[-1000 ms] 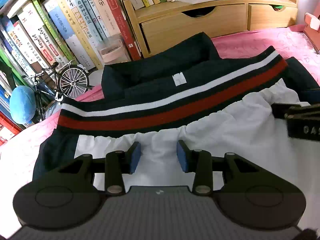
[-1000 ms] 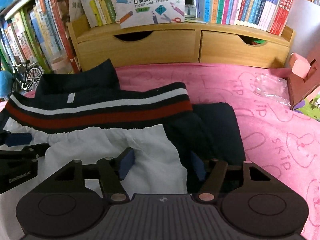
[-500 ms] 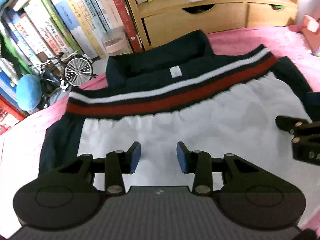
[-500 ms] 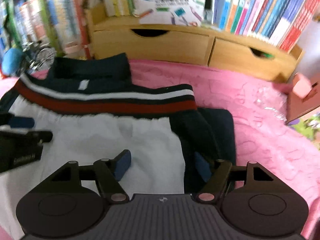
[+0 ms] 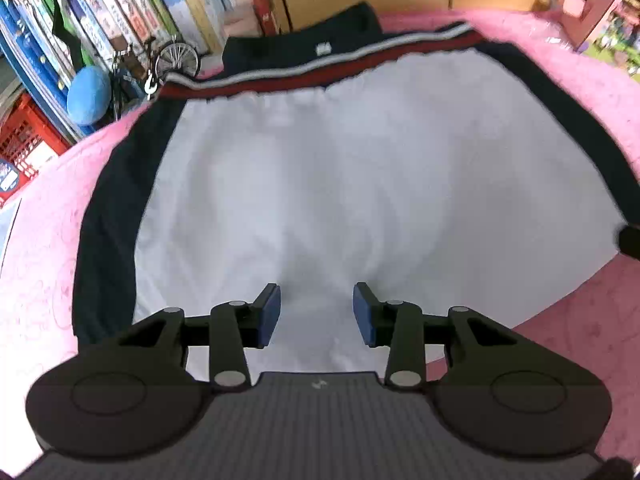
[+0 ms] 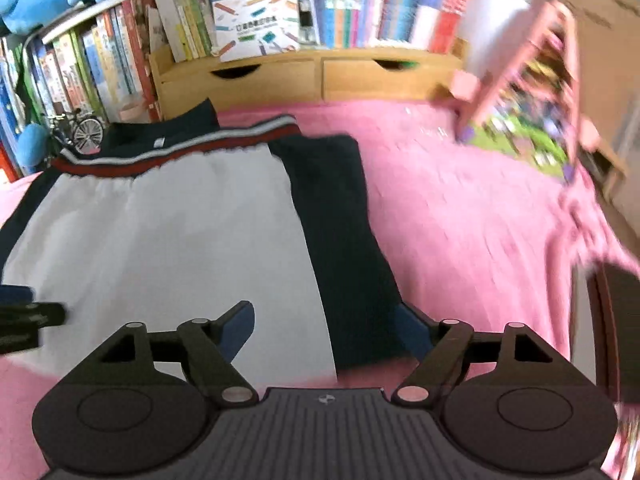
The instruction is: Fold clothes
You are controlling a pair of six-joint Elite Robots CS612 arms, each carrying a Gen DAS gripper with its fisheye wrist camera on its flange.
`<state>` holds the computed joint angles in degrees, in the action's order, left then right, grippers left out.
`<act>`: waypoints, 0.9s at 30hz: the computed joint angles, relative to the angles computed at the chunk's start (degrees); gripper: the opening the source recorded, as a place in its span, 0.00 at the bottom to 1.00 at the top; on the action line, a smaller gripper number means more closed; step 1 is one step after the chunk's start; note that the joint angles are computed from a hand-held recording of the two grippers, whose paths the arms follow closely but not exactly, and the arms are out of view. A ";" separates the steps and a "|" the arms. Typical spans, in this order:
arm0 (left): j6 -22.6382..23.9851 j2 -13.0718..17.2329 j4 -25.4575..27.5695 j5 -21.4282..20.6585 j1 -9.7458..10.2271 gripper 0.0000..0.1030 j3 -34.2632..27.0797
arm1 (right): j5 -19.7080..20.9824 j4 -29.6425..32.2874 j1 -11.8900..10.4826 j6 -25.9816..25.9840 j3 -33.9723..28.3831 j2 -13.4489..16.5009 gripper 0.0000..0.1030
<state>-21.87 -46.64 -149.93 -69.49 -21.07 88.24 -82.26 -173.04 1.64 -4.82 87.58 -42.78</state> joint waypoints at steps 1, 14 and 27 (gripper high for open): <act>0.03 0.22 0.67 0.14 -0.09 0.38 -0.16 | 0.61 0.35 -0.41 1.92 0.82 -0.40 0.76; -1.91 0.37 0.03 -0.01 0.09 0.46 0.38 | 10.74 -1.31 -3.15 21.38 -1.57 3.06 0.77; -2.97 0.48 0.14 0.13 -0.01 0.46 0.27 | 18.96 0.81 -3.80 20.43 -1.97 2.55 0.76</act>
<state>-24.84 -46.17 -149.79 -69.36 -21.08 88.51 -63.30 -172.23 -2.16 15.60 85.61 -40.24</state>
